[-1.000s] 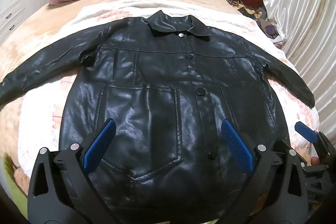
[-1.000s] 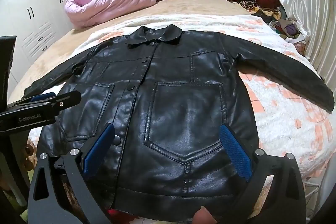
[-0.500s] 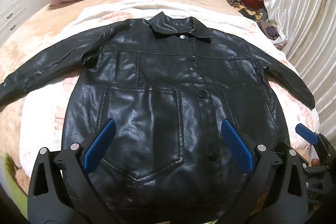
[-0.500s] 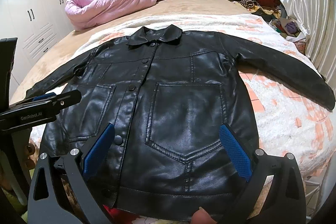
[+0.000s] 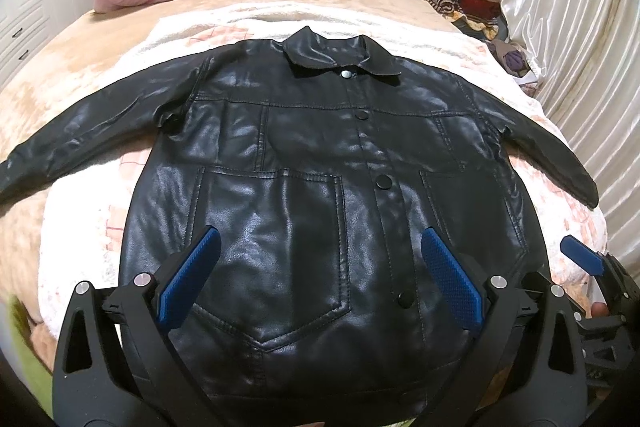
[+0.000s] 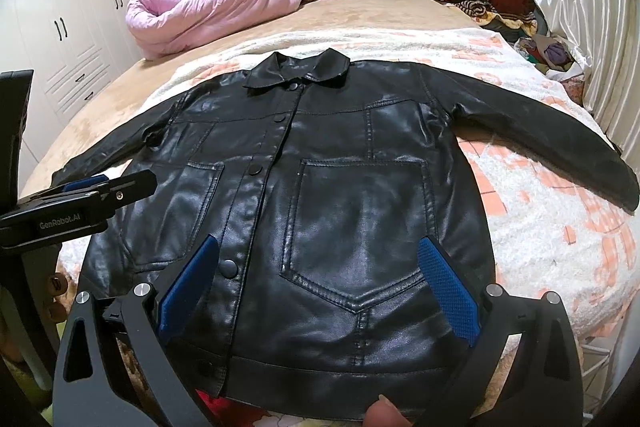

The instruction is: Fold large clothes

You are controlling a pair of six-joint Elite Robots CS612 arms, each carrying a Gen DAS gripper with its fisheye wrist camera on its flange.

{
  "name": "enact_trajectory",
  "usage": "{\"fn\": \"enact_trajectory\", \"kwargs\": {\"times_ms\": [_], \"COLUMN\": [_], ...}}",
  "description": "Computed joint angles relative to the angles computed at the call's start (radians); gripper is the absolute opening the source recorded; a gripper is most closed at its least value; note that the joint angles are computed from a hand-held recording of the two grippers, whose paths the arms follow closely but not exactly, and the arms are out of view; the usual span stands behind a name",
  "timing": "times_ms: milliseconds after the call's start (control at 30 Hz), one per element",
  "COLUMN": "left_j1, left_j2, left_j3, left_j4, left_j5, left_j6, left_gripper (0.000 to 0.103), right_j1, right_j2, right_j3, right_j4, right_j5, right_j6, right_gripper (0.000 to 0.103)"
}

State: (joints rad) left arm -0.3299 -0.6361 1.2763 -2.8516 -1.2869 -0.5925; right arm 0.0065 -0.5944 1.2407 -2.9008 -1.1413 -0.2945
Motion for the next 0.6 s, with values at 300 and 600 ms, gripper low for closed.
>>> {"fn": "enact_trajectory", "kwargs": {"times_ms": [300,600], "left_j1": [0.000,0.000], "left_j2": [-0.001,-0.001], "left_j3": [-0.002,-0.001], "left_j4": [0.001,-0.005], "left_j5": [-0.001,0.000], "left_j6": [0.007,0.013], "left_gripper": [0.094,0.094], "right_j1": [0.000,0.001], "right_j2": [-0.001,0.001], "right_j3": [0.001,-0.002], "right_j4": [-0.005,-0.007], "right_j5": [0.001,-0.001], "right_j6": [0.001,0.003], "right_gripper": [0.099,0.099]}}
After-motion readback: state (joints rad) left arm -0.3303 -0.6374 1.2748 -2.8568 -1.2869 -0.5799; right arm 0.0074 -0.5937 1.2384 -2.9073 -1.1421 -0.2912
